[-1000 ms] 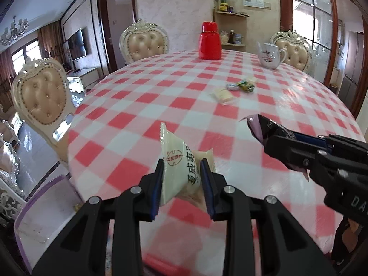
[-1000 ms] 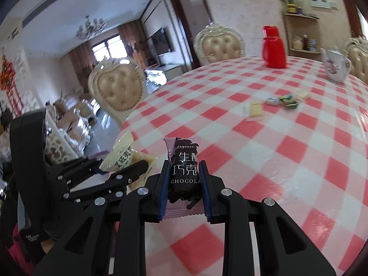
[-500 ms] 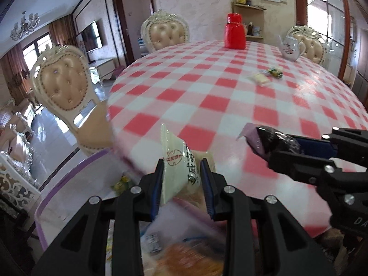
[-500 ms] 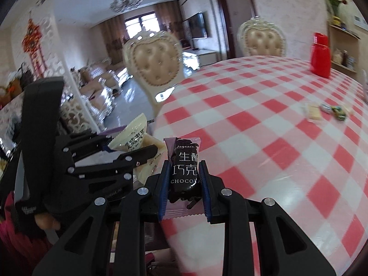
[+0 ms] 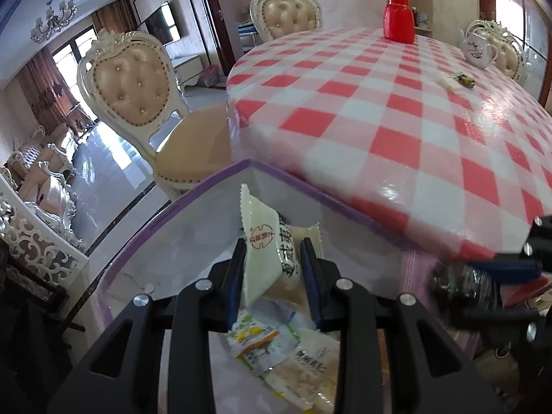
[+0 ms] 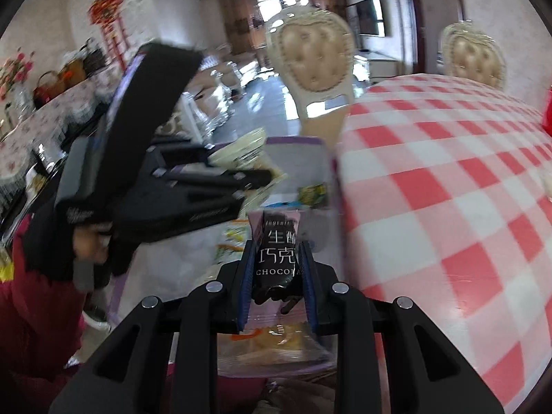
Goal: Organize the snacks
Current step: 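Carry the chocolate bar and bread bag to the clear box and open both tools, then grasp the green garlic peas packet with the right tool while the left tool grasps the yellow bread bag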
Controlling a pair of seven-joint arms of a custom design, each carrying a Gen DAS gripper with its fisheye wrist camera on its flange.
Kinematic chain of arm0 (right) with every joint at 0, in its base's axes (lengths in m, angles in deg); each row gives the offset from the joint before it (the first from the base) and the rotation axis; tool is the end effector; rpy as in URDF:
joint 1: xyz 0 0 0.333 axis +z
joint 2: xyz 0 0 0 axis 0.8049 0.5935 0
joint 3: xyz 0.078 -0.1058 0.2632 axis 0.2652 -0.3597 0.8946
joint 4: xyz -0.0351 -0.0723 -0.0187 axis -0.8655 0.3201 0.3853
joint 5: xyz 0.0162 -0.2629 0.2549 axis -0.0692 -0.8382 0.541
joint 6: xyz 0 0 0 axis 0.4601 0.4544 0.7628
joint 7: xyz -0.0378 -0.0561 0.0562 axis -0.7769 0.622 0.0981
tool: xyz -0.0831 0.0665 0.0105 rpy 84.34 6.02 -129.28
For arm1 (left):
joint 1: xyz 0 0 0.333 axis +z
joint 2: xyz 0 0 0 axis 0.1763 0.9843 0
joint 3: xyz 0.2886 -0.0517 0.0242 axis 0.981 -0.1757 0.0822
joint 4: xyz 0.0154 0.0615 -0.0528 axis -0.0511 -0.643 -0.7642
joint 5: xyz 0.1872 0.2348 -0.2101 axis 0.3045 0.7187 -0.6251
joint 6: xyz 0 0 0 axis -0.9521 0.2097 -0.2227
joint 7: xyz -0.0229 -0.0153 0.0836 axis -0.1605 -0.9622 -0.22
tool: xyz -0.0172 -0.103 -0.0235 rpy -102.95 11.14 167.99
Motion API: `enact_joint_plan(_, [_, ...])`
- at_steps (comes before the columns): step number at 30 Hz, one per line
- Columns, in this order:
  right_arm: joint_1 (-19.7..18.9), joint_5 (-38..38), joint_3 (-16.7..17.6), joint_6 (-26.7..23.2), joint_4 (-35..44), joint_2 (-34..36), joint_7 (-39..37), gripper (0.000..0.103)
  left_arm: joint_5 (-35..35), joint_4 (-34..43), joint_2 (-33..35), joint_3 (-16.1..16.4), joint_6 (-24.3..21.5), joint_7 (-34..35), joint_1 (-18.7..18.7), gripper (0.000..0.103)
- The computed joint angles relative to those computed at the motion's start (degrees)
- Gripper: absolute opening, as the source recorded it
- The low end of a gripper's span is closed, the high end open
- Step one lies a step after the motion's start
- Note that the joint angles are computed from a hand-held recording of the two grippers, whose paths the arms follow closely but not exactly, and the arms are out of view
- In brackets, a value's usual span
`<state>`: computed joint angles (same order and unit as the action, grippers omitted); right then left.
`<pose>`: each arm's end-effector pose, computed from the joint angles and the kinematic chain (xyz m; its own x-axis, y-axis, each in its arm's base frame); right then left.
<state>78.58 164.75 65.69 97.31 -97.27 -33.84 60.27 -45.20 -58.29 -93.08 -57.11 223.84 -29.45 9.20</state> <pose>0.4348 0.2032 0.3967 0.6651 -0.7204 -0.1964 -0.5978 -0.3561 -0.7182 0.4703 -0.1122 0.4047 -0.1841 -0.9650 -0.1867 -0.7447 0.2609 -0.6143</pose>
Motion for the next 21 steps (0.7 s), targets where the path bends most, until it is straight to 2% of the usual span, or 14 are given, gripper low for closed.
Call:
enact_joint_plan(1, [0.1,1.7,-0.3,-0.9,0.0,-0.3,-1.9,0.027,-0.4,0.1,0.1,0.2,-0.9,1.2,-0.2,0.033])
enact_joint_plan(2, [0.0,2.7,-0.7,-2.2,-0.1,-0.8,-3.2,0.032,0.2,0.4,0.1,0.0,-2.2,1.6,-0.1,0.036])
enact_joint_plan(3, [-0.3,3.8,-1.2,-3.5,-0.4,-1.5,-4.1,0.042,2.1,0.6,-0.1,-0.5,-2.6,-0.2,0.6,0.051])
enact_joint_plan(4, [-0.7,5.1,-1.5,-3.5,-0.6,-2.0,-4.8,0.045,6.2,1.0,-0.4,-1.3,-3.0,-4.4,2.0,0.071])
enact_joint_plan(5, [-1.1,6.8,-1.9,-3.3,-0.8,-2.7,-5.8,0.046,10.5,1.5,-0.8,-2.1,-3.4,-8.7,3.2,0.078])
enact_joint_plan(6, [-1.5,7.5,-2.2,-3.2,-0.9,-3.1,-6.0,0.046,12.8,1.7,-1.2,-2.3,-3.6,-11.2,3.7,0.080])
enact_joint_plan(9, [-3.7,10.7,-3.9,-3.0,-1.1,-4.4,-6.5,0.047,13.1,2.2,-2.8,-1.7,-2.8,-14.8,3.5,0.085])
enact_joint_plan(12, [-6.4,14.1,-5.6,-1.6,-1.3,-5.2,-7.2,0.054,15.2,3.3,-3.5,-2.4,1.1,-20.6,4.1,0.097])
enact_joint_plan(14, [-8.4,15.0,-6.2,0.5,-1.1,-4.9,-6.7,0.058,16.9,5.4,-2.4,-3.5,4.6,-24.6,4.1,0.099])
enact_joint_plan(17, [-11.2,14.2,-7.1,4.0,-1.4,-4.3,-4.0,0.063,11.3,9.5,1.6,-3.3,7.1,-21.3,0.1,0.101])
enact_joint_plan(19, [-13.6,12.3,-8.5,5.1,-1.7,-3.8,-0.2,0.066,-0.2,13.6,6.5,-3.3,7.8,-11.4,-4.6,0.101])
enact_joint_plan(21, [-15.8,10.8,-9.5,6.8,-1.4,-2.8,3.0,0.071,-8.0,20.3,12.9,-5.7,6.2,-3.7,-7.0,0.101])
